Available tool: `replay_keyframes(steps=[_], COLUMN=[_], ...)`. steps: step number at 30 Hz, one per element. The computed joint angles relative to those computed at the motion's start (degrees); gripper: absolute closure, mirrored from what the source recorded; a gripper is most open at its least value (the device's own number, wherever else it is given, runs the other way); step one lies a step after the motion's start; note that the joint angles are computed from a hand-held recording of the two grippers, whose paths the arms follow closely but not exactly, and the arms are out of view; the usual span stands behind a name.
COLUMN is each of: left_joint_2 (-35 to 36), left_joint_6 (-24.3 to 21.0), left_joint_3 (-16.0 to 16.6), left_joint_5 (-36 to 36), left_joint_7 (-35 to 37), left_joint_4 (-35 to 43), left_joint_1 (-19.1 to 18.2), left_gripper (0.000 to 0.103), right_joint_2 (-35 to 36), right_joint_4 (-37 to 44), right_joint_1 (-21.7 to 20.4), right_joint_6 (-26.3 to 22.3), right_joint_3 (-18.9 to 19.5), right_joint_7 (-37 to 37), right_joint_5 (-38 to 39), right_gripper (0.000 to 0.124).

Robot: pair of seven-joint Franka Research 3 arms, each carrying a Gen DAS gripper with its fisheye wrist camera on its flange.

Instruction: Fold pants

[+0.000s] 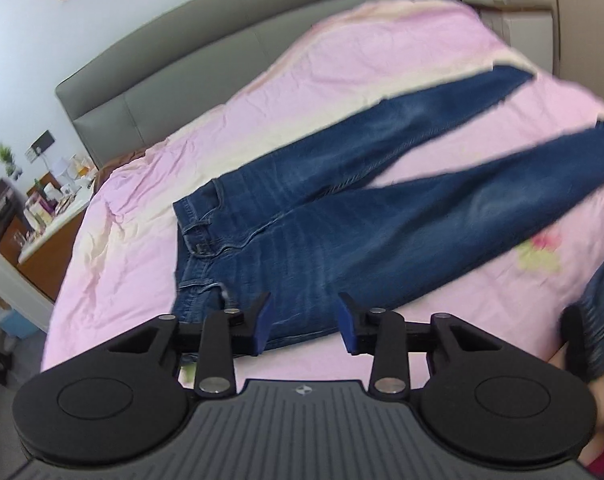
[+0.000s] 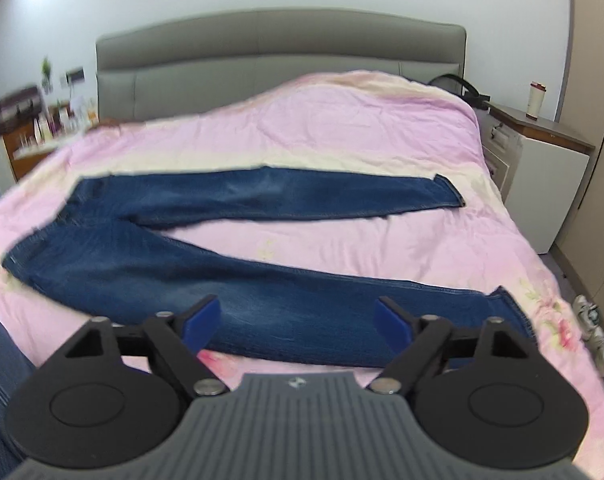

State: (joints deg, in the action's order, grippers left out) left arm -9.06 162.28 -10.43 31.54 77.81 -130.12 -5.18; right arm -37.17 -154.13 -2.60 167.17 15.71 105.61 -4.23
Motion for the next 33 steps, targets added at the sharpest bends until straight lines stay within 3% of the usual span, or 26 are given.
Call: replay_keyframes(steps=[6, 9, 15, 18, 22, 26, 28, 33], left_joint_2=[9.9, 15.1, 24.0, 26.6, 29.5, 31.0, 31.4, 32.2], left_joint_6=[-3.4, -4.7, -9.4, -10.9, -10.2, -9.0, -8.0, -7.9], left_joint_3=[1.9, 3.2, 4.9, 6.6, 8.5, 9.8, 11.0, 12.3], left_joint_5=[12.5, 14.2, 14.8, 18.2, 23.4, 27.7, 32.3, 42.2], left_joint_7=[8.4, 11.9, 20.7, 22.4, 21.3, 19.0, 16.2, 6.1], left_joint_4=[7.2, 10.8, 16.7, 17.6, 18.4, 18.7, 18.4, 18.3], left_joint_1=[2.4, 2.4, 1.1, -0.1, -1.1, -2.2, -3.1, -4.7], left_gripper=[0.06, 0.06, 0.057, 0.056, 0.053, 0.052, 0.052, 0.054], right_joint_2=[11.2, 16.9, 26.6, 29.4, 32.7, 36.5, 38.2, 41.7], right_joint_4=[6.1, 9.4, 14.2, 14.2, 14.9, 16.9, 17.5, 20.4], right_joint_1=[2.4, 1.6, -1.2, -2.6, -4.7, -3.3, -2.4, 0.5], right_joint_6=[-2.1, -3.2, -7.0, -5.9, -5.3, -7.6, -7.1, -6.9], right_joint_3=[-12.0, -14.5, -15.8, -16.0, -16.3, -18.5, -19.7, -22.4], right_joint_7=[-17.7, -25.5, -34.3, -33.7, -28.7, -28.1, -22.9, -9.6], right_joint_5=[-0.6, -0.7, -6.0, -11.1, -25.2, -29.9, -36.2, -44.9], right_gripper=[0.061, 0.065, 0.067, 0.065, 0.058, 0.059, 0.061, 0.085])
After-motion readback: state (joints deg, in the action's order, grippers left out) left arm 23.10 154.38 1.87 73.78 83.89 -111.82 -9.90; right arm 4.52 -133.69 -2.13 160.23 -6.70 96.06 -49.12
